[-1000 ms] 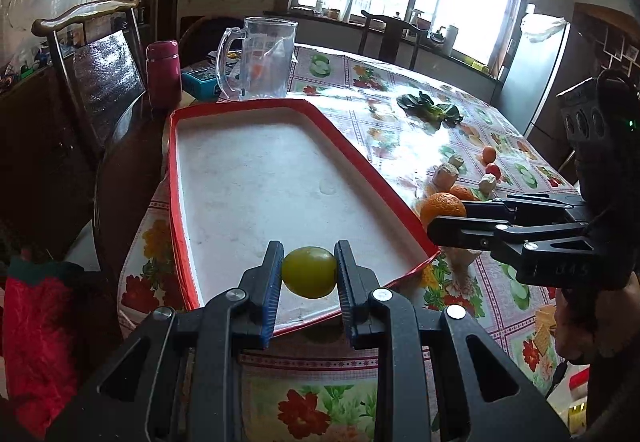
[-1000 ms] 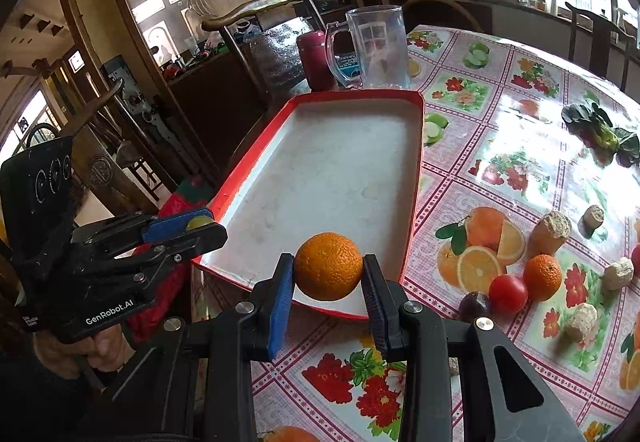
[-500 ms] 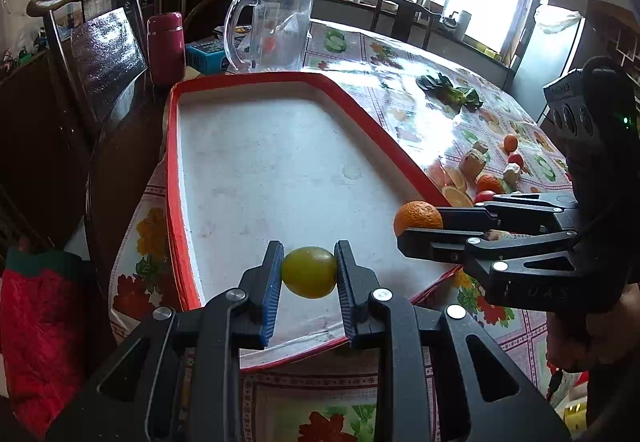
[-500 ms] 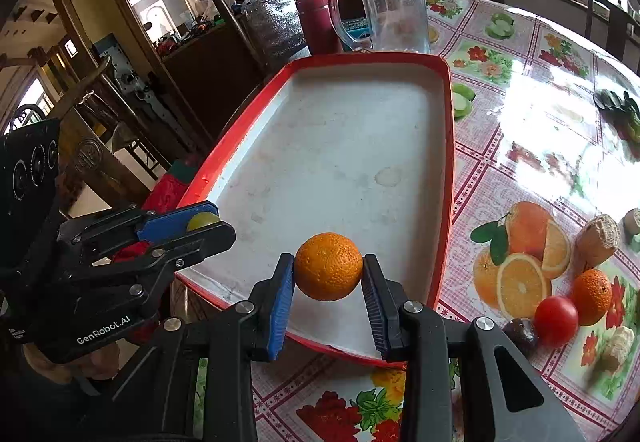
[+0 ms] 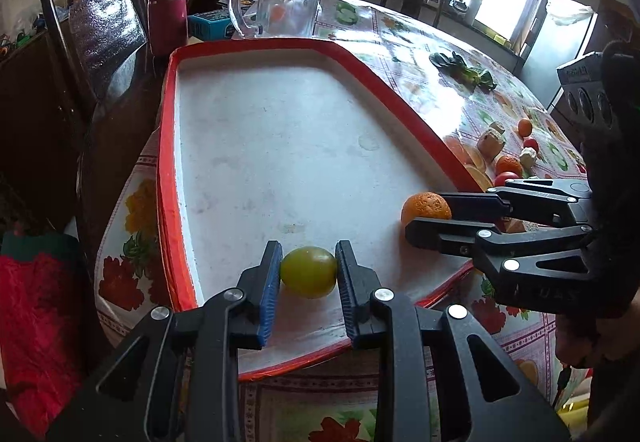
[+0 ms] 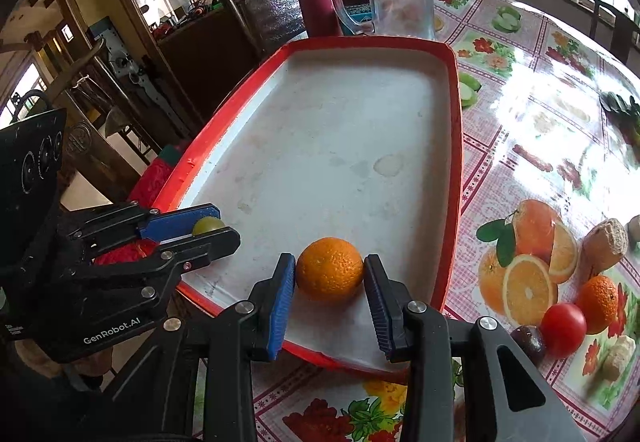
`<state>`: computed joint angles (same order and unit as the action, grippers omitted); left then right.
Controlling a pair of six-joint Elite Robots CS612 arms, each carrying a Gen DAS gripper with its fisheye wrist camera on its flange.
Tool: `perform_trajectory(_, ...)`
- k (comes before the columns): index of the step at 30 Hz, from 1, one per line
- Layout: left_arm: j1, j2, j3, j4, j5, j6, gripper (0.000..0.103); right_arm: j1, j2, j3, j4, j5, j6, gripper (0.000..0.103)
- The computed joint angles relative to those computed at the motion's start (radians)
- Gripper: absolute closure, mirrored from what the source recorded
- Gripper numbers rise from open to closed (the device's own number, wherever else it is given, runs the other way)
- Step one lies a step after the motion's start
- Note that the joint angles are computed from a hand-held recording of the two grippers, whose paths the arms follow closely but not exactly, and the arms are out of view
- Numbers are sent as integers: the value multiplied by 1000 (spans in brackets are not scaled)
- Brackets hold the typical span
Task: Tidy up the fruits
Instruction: 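Carry the green fruit and orange into the red-rimmed tray with both grippers, then open both grippers to release the fruits in the tray and withdraw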
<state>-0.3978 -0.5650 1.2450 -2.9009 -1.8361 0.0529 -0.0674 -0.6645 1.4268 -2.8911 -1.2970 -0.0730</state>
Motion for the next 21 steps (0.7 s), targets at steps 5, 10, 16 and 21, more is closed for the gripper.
perform_trajectory(5,-5,-9,16,-29,23,-2,48,-5,-20,34,-42,7,7,63)
perform_trajectory(10,-7,-19,30,-32,31,-2,48,-15,-49,85,-101,8,29,61)
perform_trajectory(16,-12,-36,57,-53,30,7,48,-30,-85,153,-177,5,61,61)
perform_trajectory(21,-19,-52,78,-78,23,19,48,-43,-109,200,-225,-1,80,61)
